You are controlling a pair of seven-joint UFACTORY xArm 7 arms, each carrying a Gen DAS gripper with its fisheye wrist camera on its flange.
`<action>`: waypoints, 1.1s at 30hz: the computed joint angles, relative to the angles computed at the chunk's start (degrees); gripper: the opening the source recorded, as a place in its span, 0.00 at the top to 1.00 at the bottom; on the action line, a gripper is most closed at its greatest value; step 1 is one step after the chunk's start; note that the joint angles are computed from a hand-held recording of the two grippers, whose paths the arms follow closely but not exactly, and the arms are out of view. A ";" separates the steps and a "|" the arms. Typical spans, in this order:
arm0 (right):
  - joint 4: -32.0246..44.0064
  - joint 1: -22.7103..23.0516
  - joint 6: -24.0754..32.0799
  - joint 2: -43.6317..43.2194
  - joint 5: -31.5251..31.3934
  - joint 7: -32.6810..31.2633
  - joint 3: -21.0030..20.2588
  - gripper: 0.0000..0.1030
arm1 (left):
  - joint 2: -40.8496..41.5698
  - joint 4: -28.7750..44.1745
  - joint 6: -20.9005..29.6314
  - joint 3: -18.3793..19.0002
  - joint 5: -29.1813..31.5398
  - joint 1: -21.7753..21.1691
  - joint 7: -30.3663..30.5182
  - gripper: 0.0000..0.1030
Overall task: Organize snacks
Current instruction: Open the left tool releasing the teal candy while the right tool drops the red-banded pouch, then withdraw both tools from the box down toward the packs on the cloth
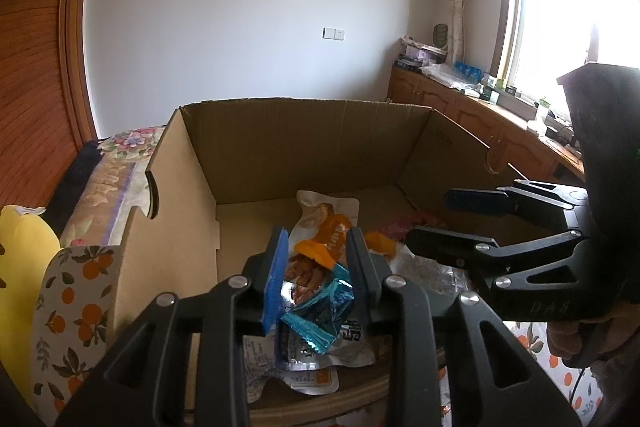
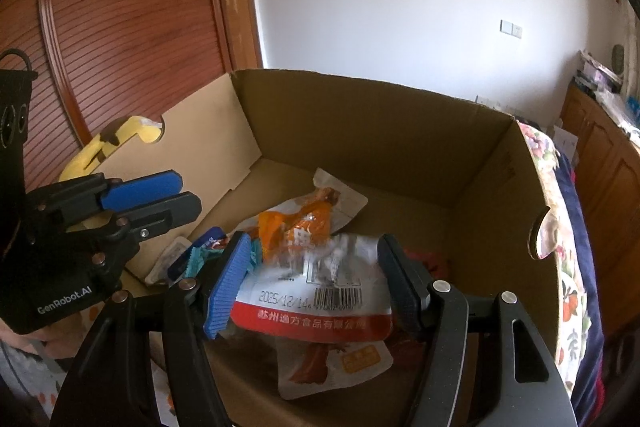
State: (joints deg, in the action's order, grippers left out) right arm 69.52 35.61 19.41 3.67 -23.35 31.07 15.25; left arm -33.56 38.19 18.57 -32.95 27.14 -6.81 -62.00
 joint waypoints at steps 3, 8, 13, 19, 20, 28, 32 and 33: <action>0.05 0.11 0.26 0.00 -0.38 0.35 0.00 0.35 | 0.16 0.19 0.34 -0.53 0.48 0.48 -0.32 0.72; -0.66 0.16 -0.45 -0.52 -1.36 1.65 -0.03 0.34 | 0.07 0.23 0.54 -1.05 1.35 0.92 -1.10 0.72; -3.79 -0.54 -2.63 -3.73 -5.74 6.41 0.17 0.34 | -0.65 0.35 1.39 -1.95 2.35 1.52 -1.95 0.72; -8.94 -3.75 -2.55 -11.27 -9.29 11.89 3.28 0.34 | -2.04 1.59 2.92 -2.65 2.95 0.96 -1.87 0.72; -9.52 -4.22 -2.28 -12.28 -8.58 11.52 3.80 0.34 | -2.41 1.98 3.52 -2.99 3.04 0.80 -1.82 0.71; -15.61 -8.23 0.30 -22.79 -4.18 10.52 8.29 0.34 | -5.25 4.31 8.98 -5.34 2.19 -2.21 -0.69 0.69; -18.72 -9.23 1.44 -27.15 -1.08 9.60 9.97 0.34 | -5.95 5.82 13.33 -6.82 1.67 -4.03 0.15 0.69; -19.69 -9.25 1.59 -28.35 -0.15 9.48 10.22 0.34 | -6.19 6.02 14.29 -7.00 1.31 -4.67 0.21 0.69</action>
State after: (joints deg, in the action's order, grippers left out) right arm 49.82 26.37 21.00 -24.68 -23.51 40.55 25.47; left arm -39.75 44.21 32.87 -39.96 28.45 -11.48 -61.80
